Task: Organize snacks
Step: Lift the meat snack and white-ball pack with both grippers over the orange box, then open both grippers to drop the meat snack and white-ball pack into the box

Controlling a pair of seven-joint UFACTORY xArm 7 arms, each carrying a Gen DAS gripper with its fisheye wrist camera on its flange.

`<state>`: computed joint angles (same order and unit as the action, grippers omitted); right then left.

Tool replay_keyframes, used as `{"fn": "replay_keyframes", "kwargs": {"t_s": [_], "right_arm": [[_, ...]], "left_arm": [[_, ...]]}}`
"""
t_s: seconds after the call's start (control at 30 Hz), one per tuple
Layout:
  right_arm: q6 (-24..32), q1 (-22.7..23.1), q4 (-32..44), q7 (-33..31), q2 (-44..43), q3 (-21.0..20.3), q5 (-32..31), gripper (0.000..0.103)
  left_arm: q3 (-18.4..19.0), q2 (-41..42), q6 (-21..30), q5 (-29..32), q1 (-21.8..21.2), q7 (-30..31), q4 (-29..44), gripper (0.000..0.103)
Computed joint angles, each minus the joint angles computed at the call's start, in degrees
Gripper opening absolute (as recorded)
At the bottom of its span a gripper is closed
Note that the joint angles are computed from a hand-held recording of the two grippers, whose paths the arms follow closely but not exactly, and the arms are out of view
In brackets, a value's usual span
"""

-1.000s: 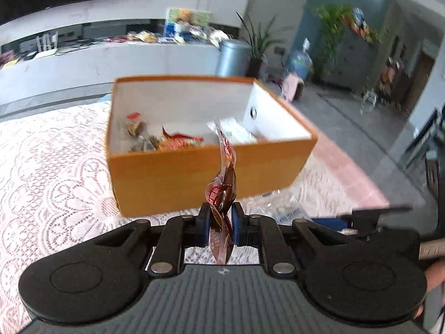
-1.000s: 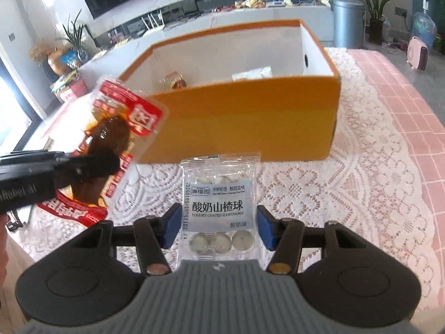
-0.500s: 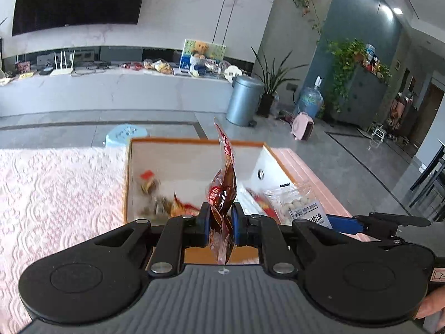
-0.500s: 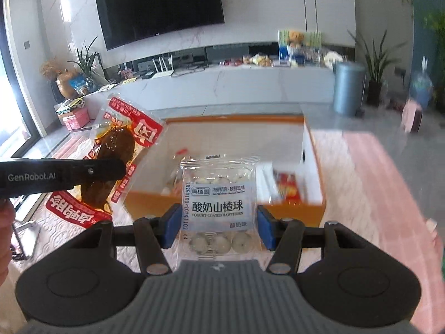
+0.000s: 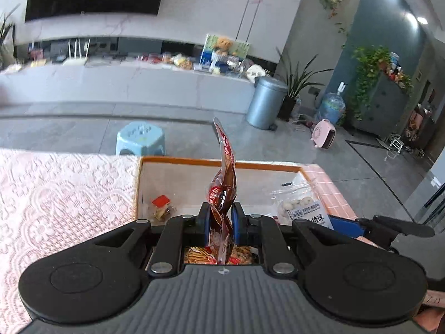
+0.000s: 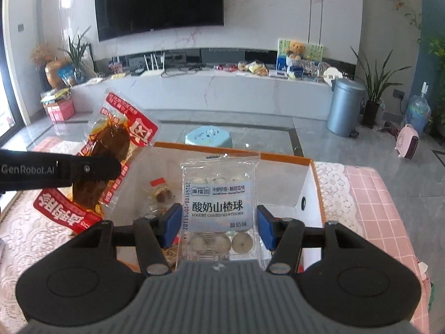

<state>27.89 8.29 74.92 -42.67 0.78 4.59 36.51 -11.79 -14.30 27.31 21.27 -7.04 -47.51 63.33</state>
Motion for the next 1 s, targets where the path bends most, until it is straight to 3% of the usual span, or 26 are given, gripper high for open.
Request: {"fn": "replay_keyframes", "kwargs": {"t_s": [0.07,0.5,0.67,1.0], "right_arm": [[1.0,0.1,2.4,1.7,2.7,0.2,-1.8,0.055],[5.2,-0.3,12.6,10.3,14.9,3.2,-12.6,0.056],[7.1,0.5,15.3,14.2,17.7,3.1,-17.9,0.057],[7.4,0.8,17.0,16.3,19.2,3.6,-22.0,0.059]], "left_arm": [[1.4,1.9,-0.6,-2.9,-0.6,1.6,0.6,0.016],[4.0,8.7,2.8,-2.8,-1.4,2.4,3.4,0.017],[4.7,9.8,5.5,-3.9,-2.0,3.3,4.0,0.017],[4.8,11.2,7.6,-1.3,-3.4,3.6,5.9,0.023]]}}
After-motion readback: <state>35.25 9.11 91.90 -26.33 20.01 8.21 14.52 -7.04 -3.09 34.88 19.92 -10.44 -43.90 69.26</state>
